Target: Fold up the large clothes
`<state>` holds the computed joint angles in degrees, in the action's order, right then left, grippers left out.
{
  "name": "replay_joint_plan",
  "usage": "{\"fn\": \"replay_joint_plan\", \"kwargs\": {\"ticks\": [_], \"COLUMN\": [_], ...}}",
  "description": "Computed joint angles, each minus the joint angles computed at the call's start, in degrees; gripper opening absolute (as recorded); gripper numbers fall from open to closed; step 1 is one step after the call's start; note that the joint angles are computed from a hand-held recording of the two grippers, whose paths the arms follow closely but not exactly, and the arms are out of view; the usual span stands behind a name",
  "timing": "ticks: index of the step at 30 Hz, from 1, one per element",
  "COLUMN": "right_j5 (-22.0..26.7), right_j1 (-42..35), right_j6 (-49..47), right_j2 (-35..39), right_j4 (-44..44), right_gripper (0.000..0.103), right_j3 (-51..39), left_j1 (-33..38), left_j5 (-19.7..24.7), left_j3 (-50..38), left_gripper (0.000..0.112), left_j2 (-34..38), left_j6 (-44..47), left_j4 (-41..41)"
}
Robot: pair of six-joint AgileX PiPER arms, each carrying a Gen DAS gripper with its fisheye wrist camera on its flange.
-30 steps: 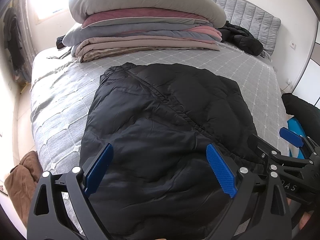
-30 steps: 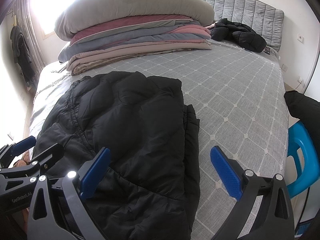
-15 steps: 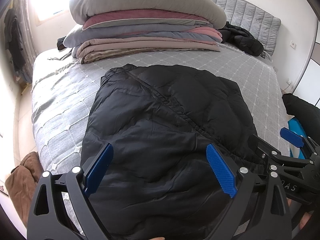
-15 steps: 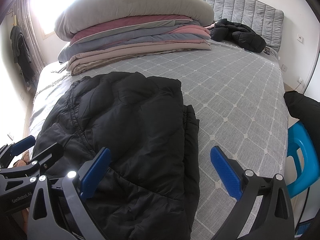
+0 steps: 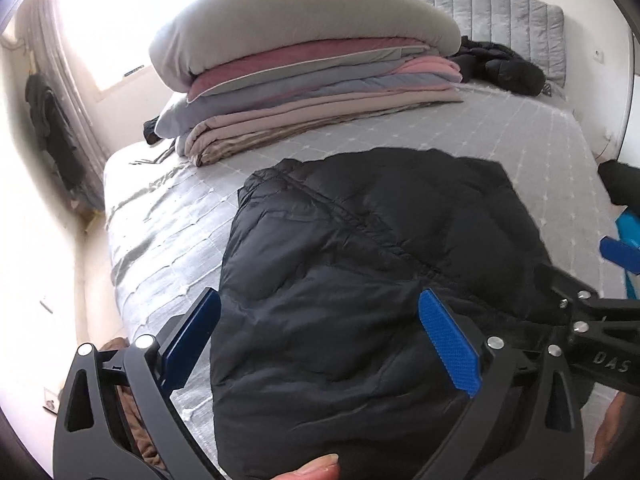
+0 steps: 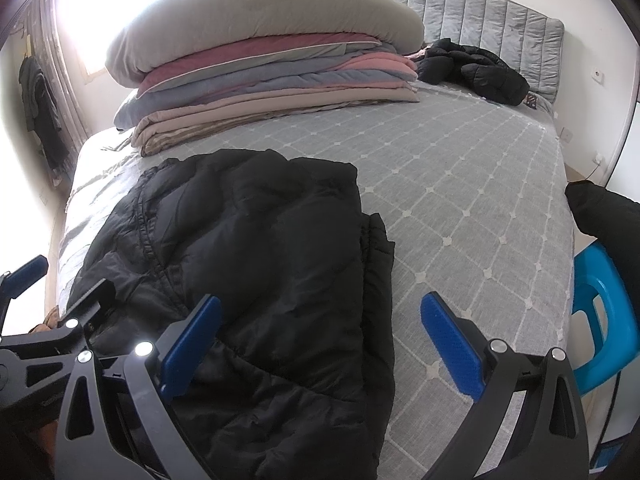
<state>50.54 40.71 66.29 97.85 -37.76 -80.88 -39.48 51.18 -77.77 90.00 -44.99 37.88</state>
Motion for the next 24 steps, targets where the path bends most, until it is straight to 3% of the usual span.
{"fn": "replay_joint_plan", "kwargs": {"ticks": [7,24], "right_j5": [-0.3,-0.4], "right_j1": [-0.1,-0.1], "right_j6": [0.7,0.8], "right_j2": [-0.5,-0.8], "right_j4": [-0.8,-1.1], "right_gripper": [0.096,0.096], "right_j3": [0.4,0.4], "left_j1": [0.2,-2.6], "left_j5": [-2.0,-2.0], "left_j3": [1.6,3.1], "left_gripper": [0.095,0.095], "left_j2": [-2.0,-3.5], "left_j6": [-0.7,-4.7], "left_j4": [0.1,3.8]}}
